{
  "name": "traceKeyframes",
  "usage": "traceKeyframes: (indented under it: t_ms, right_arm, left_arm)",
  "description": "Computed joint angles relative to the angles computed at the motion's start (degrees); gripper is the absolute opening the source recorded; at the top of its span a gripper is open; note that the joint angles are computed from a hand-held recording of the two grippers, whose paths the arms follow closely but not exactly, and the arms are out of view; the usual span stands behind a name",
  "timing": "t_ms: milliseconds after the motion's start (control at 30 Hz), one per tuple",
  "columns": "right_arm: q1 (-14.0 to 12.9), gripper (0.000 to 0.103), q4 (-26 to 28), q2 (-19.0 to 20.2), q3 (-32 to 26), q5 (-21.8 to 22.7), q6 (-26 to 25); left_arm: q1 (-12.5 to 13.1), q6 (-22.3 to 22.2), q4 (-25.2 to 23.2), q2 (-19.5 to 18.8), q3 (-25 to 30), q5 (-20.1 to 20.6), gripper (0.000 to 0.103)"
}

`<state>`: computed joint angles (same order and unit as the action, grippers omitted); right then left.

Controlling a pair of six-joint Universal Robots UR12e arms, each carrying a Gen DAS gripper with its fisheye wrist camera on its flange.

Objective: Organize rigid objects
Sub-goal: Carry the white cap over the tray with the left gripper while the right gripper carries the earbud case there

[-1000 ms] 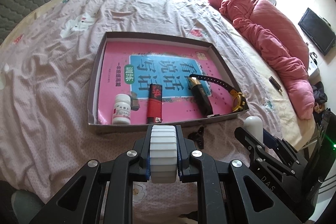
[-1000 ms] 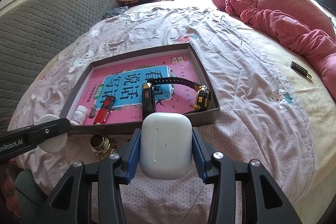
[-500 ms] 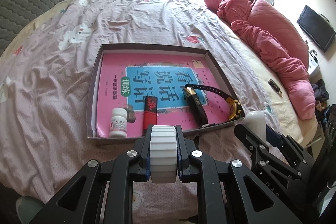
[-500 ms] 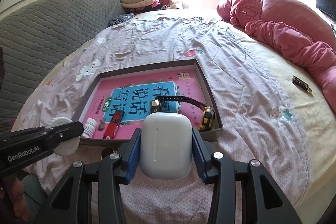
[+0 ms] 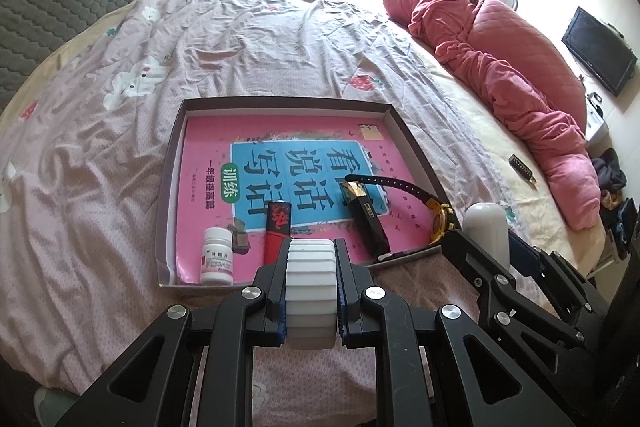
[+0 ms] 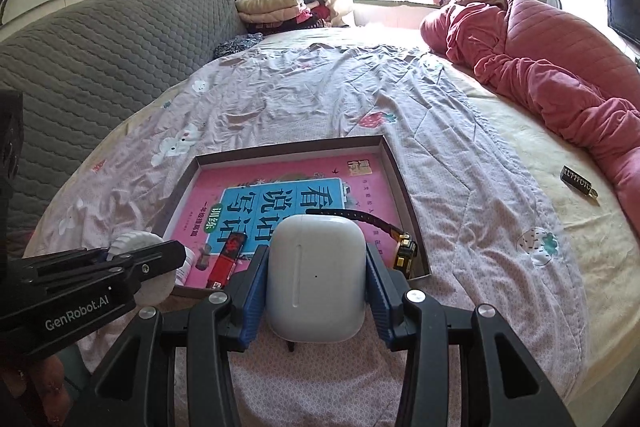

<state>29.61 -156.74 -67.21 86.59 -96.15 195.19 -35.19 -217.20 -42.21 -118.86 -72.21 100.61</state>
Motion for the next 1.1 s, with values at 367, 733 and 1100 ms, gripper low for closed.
traceKeyframes:
  t_ms: [367,733,1100]
  right_arm:
    - [-0.1,0.045,-0.07,0.19,-0.26,-0.22,0.15]
    - [-0.25,0.045,0.36,0.36,-0.6,-0.17,-0.09]
    - [-1.01,0.045,1.44,2.07,-2.42,0.68,-0.26]
  left_arm:
    - [0.31,-0.46,0.5,-0.24,0.09,-0.81,0.018]
    - [0.7,0.05,-0.05,-1.26,1.08,-2.31,0.018]
    - [1.47,0.94,-1.16,-3.22,3.36,-3.9,0.018]
